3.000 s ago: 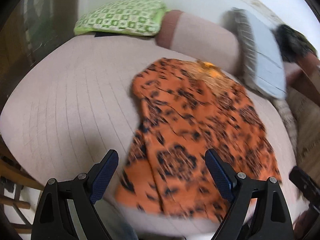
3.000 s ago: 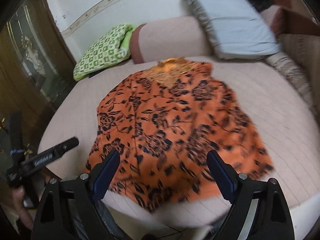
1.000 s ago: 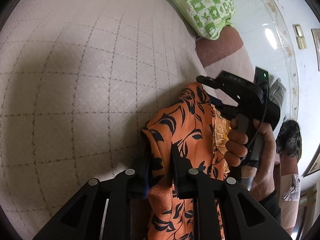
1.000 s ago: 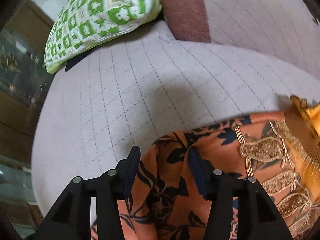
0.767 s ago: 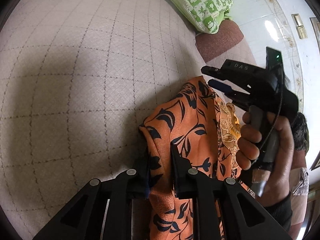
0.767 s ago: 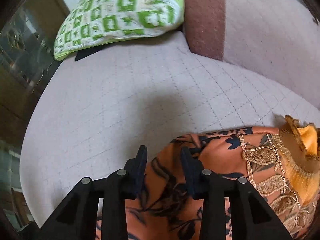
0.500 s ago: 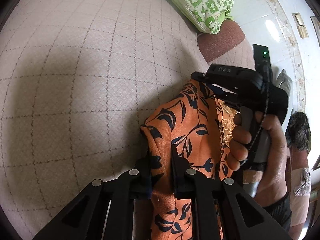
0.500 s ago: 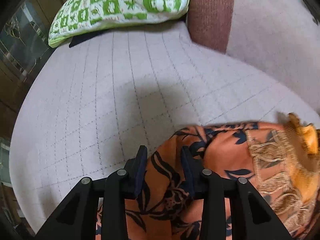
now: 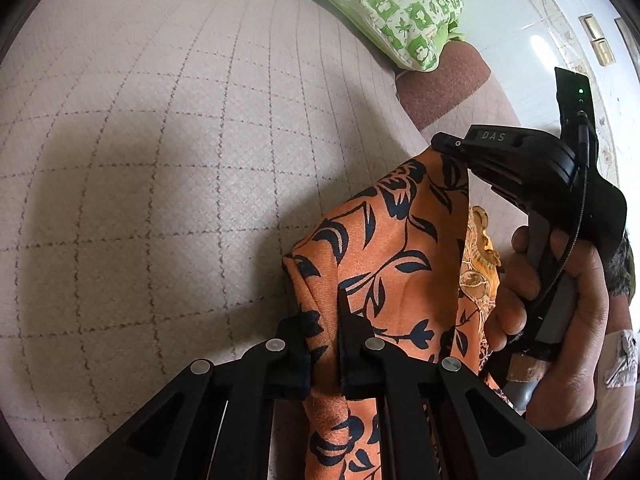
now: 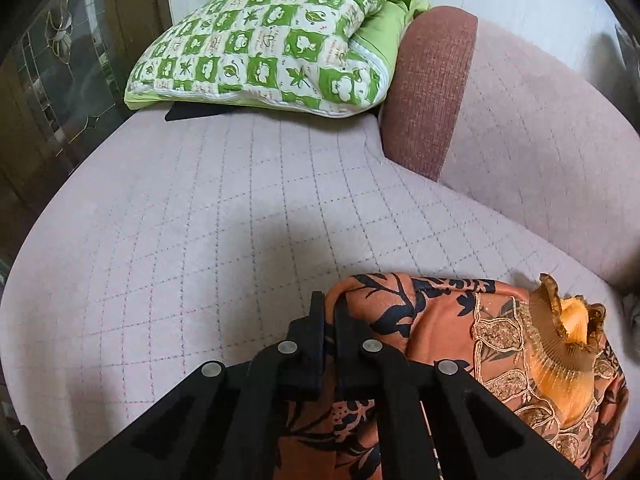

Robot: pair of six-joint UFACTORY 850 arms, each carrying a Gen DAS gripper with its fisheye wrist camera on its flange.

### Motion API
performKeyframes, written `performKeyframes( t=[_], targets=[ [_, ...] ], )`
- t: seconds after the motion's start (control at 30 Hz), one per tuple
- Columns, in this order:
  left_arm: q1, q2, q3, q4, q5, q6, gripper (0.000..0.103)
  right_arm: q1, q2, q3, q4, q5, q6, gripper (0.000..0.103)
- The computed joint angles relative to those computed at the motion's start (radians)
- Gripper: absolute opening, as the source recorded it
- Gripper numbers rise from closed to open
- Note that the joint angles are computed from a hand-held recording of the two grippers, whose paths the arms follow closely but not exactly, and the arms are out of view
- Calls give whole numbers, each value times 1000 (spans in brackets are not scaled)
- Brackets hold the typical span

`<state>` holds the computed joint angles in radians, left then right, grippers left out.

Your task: Fold small clothes

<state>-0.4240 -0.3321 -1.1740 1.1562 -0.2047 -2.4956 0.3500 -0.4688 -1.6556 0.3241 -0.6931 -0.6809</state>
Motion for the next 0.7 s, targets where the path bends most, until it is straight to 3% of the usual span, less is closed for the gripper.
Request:
performKeyframes(
  t=[0.13, 0.2, 0.33, 0.43, 0.5, 0.57, 0.6, 0.63, 0.67, 0.7],
  targets=[
    [-44, 59, 41, 17, -54, -46, 6, -1, -15, -20, 18, -10, -2, 3],
    [-84, 121, 102, 115, -100, -175, 6, 0, -19, -25, 29, -12, -5, 3],
    [-104, 153, 134, 246, -181, -341, 6, -14, -23, -40, 114, -41, -57, 3],
    [-85, 149, 153, 283, -131, -417, 11, -19, -48, -74, 161, -82, -66, 4],
    [-65, 139, 155, 236, -65, -368, 15, -8, -111, -146, 70, -173, 10, 11],
    [-63, 151, 170, 340, -55, -462, 20, -19, -129, -161, 42, -240, 52, 12],
    [-64, 157, 178, 407, -54, -522, 26, -38, -103, -131, 91, -257, 17, 18],
    [-63, 159, 182, 448, -50, -559, 26, -63, -59, -84, 145, -270, -40, 37],
    [-64, 163, 186, 456, -50, -571, 26, -87, -12, -30, 181, -267, -76, 46],
    [-61, 165, 189, 463, -46, -579, 26, -122, 50, 39, 219, -271, -105, 49]
  ],
)
